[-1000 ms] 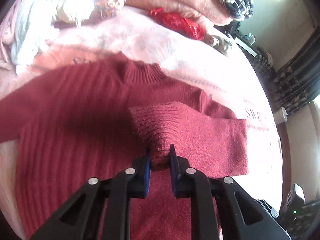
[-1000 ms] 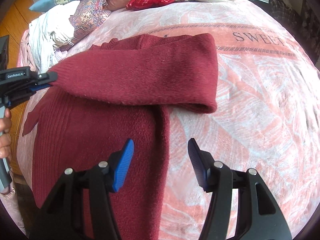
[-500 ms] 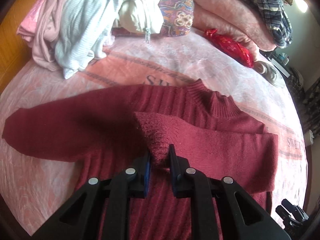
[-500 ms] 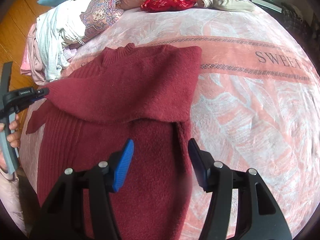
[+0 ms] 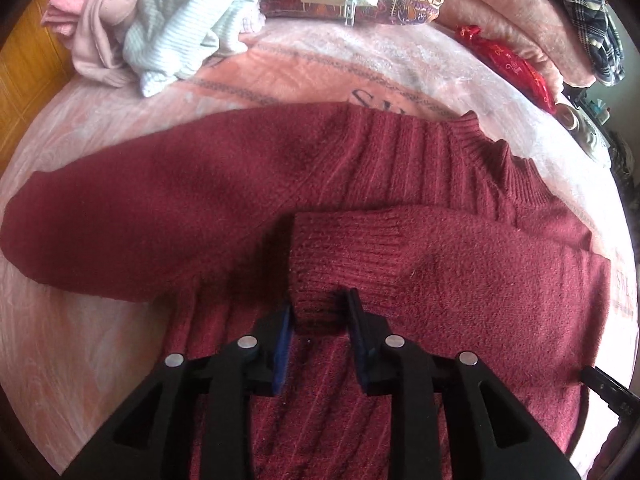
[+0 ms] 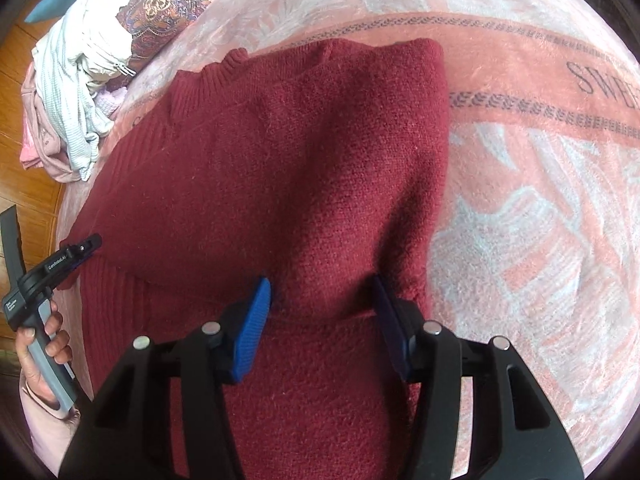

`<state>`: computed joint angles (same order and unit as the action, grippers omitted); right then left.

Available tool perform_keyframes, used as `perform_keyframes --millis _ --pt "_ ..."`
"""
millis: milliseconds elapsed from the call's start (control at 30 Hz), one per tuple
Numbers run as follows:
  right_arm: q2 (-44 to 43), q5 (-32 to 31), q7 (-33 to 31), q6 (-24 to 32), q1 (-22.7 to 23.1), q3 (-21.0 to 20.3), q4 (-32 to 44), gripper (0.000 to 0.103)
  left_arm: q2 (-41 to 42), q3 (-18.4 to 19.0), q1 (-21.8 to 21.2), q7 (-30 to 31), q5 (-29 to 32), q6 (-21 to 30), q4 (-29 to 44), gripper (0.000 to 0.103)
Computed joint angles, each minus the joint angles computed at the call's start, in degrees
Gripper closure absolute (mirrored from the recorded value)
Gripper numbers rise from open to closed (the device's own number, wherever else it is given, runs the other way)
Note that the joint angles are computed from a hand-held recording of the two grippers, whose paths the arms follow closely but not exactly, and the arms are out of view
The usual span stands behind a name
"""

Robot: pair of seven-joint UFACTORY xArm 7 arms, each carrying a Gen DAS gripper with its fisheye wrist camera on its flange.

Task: Fold small clothes
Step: 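Grasp the cuff of the other sleeve with the left tool, then lay the held sleeve across the chest with the left tool and release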

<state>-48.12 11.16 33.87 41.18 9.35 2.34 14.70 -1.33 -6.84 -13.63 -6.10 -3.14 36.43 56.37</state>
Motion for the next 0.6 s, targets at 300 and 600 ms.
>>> perform_keyframes --millis 300,600 --pt "3.4 -2.0 1.5 -2.1 0.1 2.3 0.6 0.040 0.8 0.1 0.1 -1.1 2.4 -1.4 -0.7 0.061" --pt "-2.6 -5.7 7.0 6.1 1.7 6.2 4.3 0.036 -4.4 4.8 5.6 9.2 -4.7 4.0 -1.4 0.031"
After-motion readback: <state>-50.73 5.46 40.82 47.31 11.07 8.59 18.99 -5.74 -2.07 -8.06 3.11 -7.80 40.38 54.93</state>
